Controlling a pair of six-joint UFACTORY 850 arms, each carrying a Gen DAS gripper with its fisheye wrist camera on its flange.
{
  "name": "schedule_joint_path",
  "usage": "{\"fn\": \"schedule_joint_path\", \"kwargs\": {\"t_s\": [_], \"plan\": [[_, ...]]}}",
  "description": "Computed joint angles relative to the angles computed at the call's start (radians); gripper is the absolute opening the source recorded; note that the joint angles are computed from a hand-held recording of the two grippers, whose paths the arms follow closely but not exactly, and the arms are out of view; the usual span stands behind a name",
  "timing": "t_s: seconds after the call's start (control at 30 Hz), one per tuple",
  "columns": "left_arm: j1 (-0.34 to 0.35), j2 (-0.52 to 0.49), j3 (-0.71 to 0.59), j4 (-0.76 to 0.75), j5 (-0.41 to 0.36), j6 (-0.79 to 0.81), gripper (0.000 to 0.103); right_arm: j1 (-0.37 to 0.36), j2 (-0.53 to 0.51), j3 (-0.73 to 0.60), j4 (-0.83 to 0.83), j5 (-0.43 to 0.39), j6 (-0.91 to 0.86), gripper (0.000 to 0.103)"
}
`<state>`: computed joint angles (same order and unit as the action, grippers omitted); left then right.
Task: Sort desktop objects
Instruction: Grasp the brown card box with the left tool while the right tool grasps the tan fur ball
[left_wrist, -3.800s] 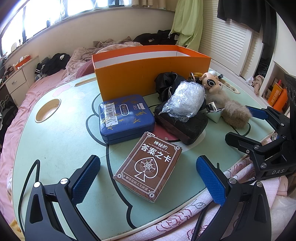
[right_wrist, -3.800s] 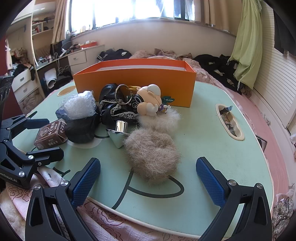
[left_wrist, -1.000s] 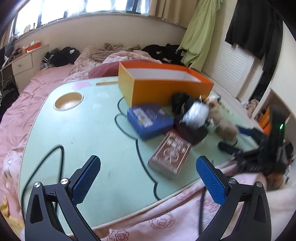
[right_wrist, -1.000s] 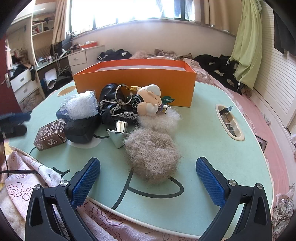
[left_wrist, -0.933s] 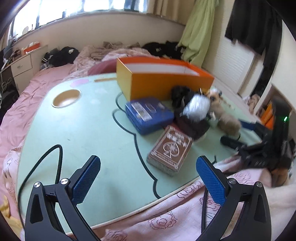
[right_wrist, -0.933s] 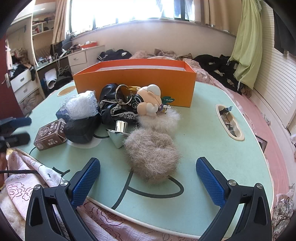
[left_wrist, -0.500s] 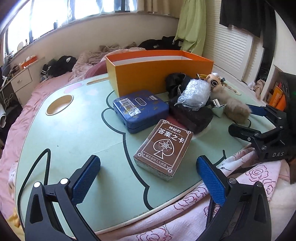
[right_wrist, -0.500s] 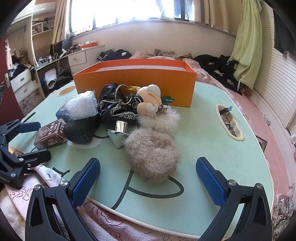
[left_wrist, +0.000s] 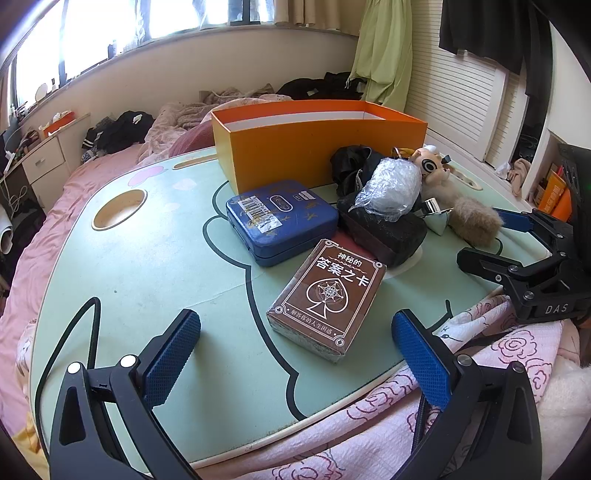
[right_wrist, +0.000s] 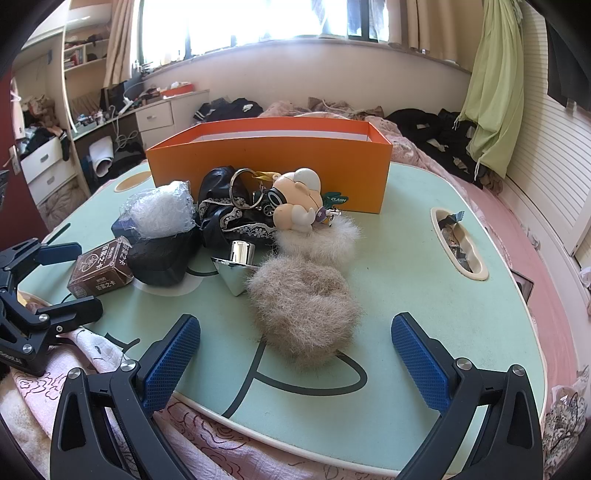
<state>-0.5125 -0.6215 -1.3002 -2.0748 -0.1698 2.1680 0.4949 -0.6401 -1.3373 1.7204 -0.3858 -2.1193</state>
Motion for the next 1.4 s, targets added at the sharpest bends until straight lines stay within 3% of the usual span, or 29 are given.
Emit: {"fn": "schedule_joint_path", "kwargs": {"t_s": [0.2, 0.4, 0.53, 0.63, 0.7, 0.77, 0.83, 1.0, 1.1, 1.23, 1.4], "plan": [[0.0, -0.002, -0.006, 0.031, 0.002, -0.031, 0.103, 0.002, 0.001, 0.002, 0.013, 0.006, -0.005, 0.103], [-0.002, 0.002, 0.003, -0.047, -0.004, 0.048, 0.102, 0.002, 0.001, 0.002, 0.014, 0.006, -0.005, 0.103], [0.001, 0.022, 0.032, -0.111, -0.065, 0.159, 0.083, 0.003, 0.002, 0.004, 0.023, 0.01, -0.009, 0.103], [-0.001, 0.025, 0.034, -0.065, -0.089, 0.15, 0.082, 0.005, 0.004, 0.007, 0.041, 0.019, -0.014, 0.103], [-0.006, 0.016, 0.018, -0.007, -0.082, 0.109, 0.074, 0.005, 0.004, 0.007, 0.041, 0.019, -0.014, 0.103], [-0.008, 0.003, -0.003, 0.081, -0.081, 0.029, 0.051, 0.005, 0.004, 0.007, 0.041, 0.019, -0.014, 0.103], [-0.004, -0.003, -0.012, 0.144, -0.101, -0.033, 0.042, 0.007, 0.005, 0.009, 0.055, 0.026, -0.019, 0.103], [-0.002, 0.024, 0.033, -0.043, -0.138, 0.164, 0.042, 0.009, 0.007, 0.012, 0.08, 0.035, -0.031, 0.103], [0.005, 0.04, 0.056, -0.081, -0.179, 0.203, 0.042, 0.008, 0.008, 0.012, 0.114, 0.042, -0.046, 0.103], [0.007, 0.05, 0.07, -0.126, -0.196, 0.256, 0.042, -0.021, 0.004, 0.001, 0.11, -0.024, 0.023, 0.102], [0.007, 0.052, 0.073, -0.14, -0.2, 0.273, 0.042, -0.035, 0.003, -0.025, 0.166, -0.017, 0.1, 0.082]]}}
